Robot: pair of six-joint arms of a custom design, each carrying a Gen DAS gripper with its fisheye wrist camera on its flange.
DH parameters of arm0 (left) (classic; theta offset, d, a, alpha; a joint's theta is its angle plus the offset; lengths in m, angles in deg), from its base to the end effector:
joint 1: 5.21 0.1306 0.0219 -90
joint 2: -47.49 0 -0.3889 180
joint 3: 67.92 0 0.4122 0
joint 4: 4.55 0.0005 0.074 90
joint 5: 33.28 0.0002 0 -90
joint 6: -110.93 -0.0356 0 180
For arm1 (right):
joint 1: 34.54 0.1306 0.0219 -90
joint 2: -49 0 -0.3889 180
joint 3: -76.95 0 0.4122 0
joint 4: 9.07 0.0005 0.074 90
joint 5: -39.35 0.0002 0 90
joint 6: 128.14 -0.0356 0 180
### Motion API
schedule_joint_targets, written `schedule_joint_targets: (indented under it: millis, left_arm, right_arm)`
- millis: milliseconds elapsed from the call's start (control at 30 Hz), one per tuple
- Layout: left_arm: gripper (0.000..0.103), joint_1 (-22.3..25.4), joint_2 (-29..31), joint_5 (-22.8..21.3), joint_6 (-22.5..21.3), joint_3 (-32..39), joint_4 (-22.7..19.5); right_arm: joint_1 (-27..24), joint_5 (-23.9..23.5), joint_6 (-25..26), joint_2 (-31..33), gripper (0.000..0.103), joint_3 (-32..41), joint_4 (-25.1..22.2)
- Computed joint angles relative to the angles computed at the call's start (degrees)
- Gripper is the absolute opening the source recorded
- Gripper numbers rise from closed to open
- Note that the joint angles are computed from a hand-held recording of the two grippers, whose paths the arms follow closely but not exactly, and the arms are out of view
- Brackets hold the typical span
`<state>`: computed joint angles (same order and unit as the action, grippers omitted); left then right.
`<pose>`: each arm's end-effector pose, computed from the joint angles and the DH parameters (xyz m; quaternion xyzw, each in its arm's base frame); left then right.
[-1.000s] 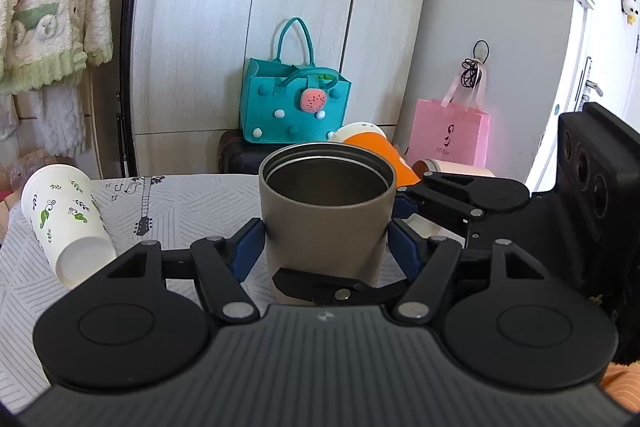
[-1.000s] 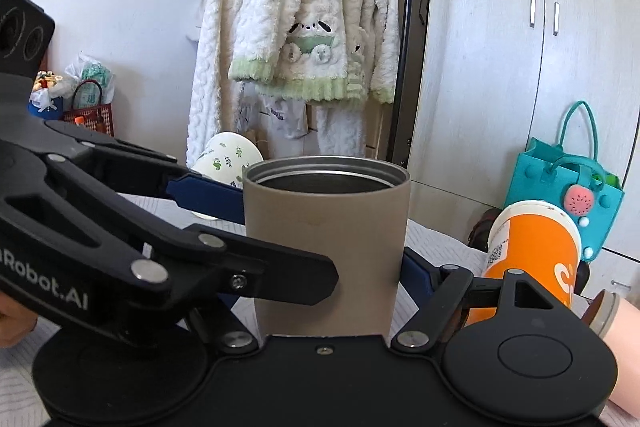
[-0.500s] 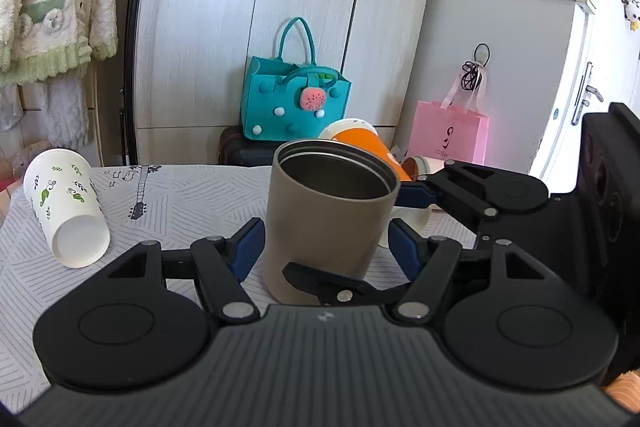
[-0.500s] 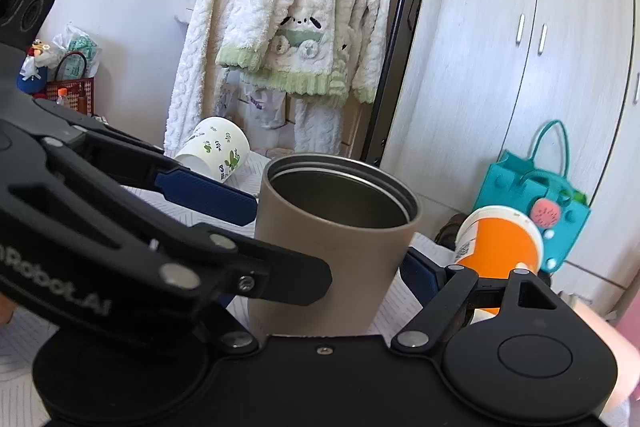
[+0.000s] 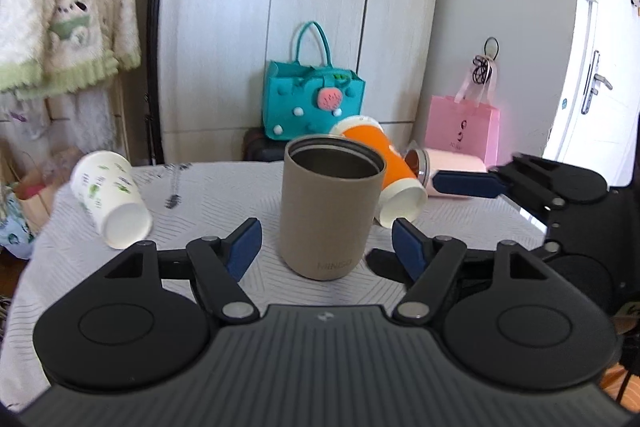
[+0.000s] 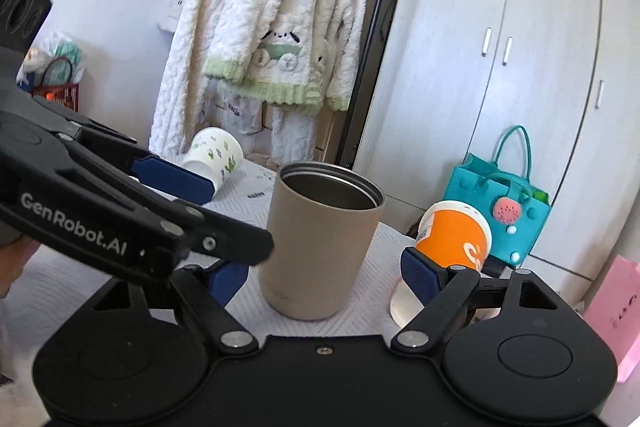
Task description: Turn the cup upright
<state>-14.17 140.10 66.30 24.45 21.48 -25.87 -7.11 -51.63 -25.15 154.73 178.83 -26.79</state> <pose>0.5426 -0.0921 0.4505 0.0849 0.8352 -0.1284 0.5280 0.5684 0.2951 0.4368 -0.2902 0.7743 0.0777 0.5569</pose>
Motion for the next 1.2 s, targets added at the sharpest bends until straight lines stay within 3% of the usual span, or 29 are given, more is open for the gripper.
schedule_joint_targets:
  millis: [333, 533, 833, 1200]
  left_arm:
    - [0.082, 0.12, -8.09, -4.74, 5.71, -6.19, -0.79]
    - [0.083, -0.25, -11.43, -8.10, 6.98, -9.94, -0.34]
    - [0.091, -2.21, -14.51, -12.88, 6.36, -13.49, 0.14]
    - [0.103, -4.25, -15.42, -18.16, 5.74, -15.32, 0.46]
  right_arm:
    - [1.82, 5.85, -9.09, -8.27, 0.091, -9.95, 6.11]
    - [3.28, 10.29, -11.50, -11.24, 0.092, -14.05, 8.93]
    - [4.56, 14.43, -16.27, -14.02, 0.101, -17.19, 6.43]
    - [6.66, 21.82, -15.81, -14.93, 0.103, -19.23, 6.59]
